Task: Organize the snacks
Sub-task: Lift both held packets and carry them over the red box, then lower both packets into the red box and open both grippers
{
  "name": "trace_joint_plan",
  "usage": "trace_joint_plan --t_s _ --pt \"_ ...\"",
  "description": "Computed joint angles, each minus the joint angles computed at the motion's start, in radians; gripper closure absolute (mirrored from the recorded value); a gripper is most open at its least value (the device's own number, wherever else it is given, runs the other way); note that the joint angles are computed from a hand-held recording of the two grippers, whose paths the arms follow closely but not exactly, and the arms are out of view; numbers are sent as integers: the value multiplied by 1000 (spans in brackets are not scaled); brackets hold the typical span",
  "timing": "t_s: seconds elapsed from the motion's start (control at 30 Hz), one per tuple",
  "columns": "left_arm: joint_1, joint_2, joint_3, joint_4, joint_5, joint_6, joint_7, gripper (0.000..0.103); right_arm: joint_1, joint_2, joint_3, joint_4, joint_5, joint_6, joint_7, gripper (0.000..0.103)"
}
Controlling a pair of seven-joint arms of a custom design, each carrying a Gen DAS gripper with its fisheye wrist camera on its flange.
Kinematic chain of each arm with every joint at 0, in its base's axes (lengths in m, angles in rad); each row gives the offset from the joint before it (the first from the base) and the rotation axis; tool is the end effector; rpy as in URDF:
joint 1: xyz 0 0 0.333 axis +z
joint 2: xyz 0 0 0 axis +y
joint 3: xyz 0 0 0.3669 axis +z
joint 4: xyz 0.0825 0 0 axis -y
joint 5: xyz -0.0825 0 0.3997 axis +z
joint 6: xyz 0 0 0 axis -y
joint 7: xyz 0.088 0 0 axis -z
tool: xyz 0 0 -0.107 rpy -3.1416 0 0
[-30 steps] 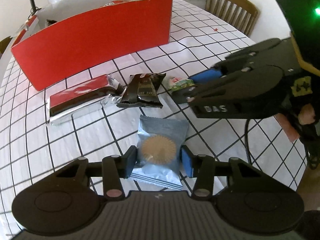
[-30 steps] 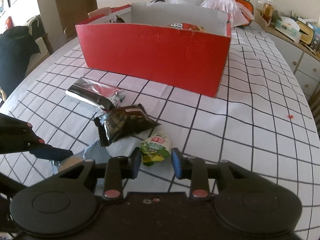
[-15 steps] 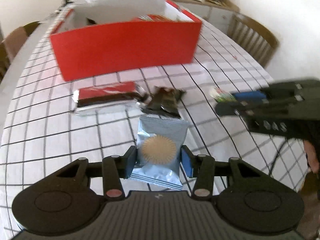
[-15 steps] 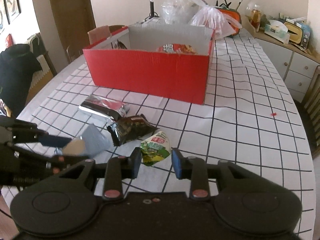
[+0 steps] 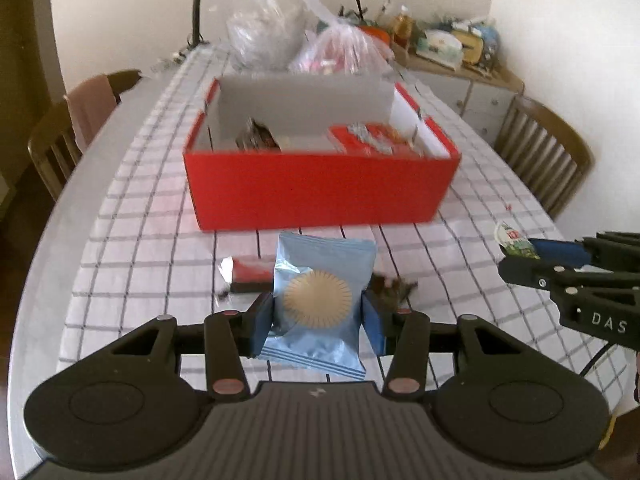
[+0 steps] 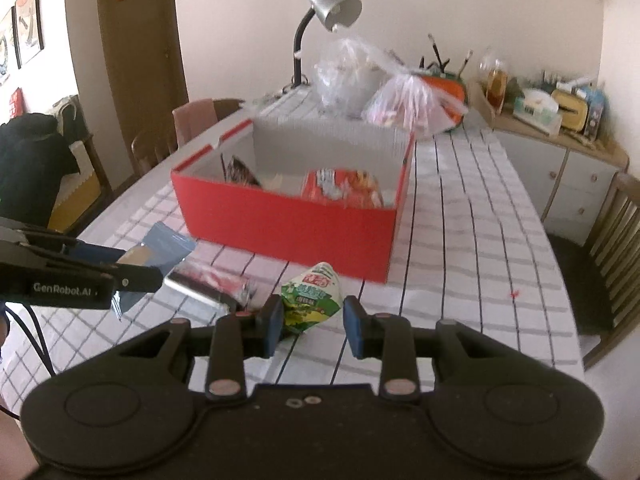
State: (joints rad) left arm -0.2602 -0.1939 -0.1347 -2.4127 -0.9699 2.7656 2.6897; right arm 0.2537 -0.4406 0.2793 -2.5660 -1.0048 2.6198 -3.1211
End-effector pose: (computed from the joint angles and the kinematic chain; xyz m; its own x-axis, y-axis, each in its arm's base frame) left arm 0.4728 -0.1616 0.4731 -0.6655 -0.7415 0.0856 -0.5881 0.4502 -0.6720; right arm 0.3543 0.2404 0.4884 -0.2384 -0.9698 -0.0515 -0.6113 0.1910 -0.7680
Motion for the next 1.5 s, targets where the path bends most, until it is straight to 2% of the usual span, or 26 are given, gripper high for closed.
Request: trace_joint_plan --t_s 0.3,0.53,0.7,1.0,1.2,1.5 --pt "14 47 -14 111 62 35 -105 56 -32 35 -23 79 -48 -26 -34 71" --pt "14 101 -35 181 110 126 -158 56 -52 82 -51 135 -82 -32 -48 71" --pt "29 150 -53 234 214 162 -256 56 -60 133 -75 182 -97 -39 -56 71" --pt "54 245 -76 333 367 166 -394 56 -56 252 -128 276 -102 -36 -72 71" --pt "65 323 -77 406 496 135 -509 56 -41 355 -164 354 -92 -25 -117 71" --pt "70 438 -76 522 634 81 -618 56 -17 456 -217 420 -31 -14 -202 71"
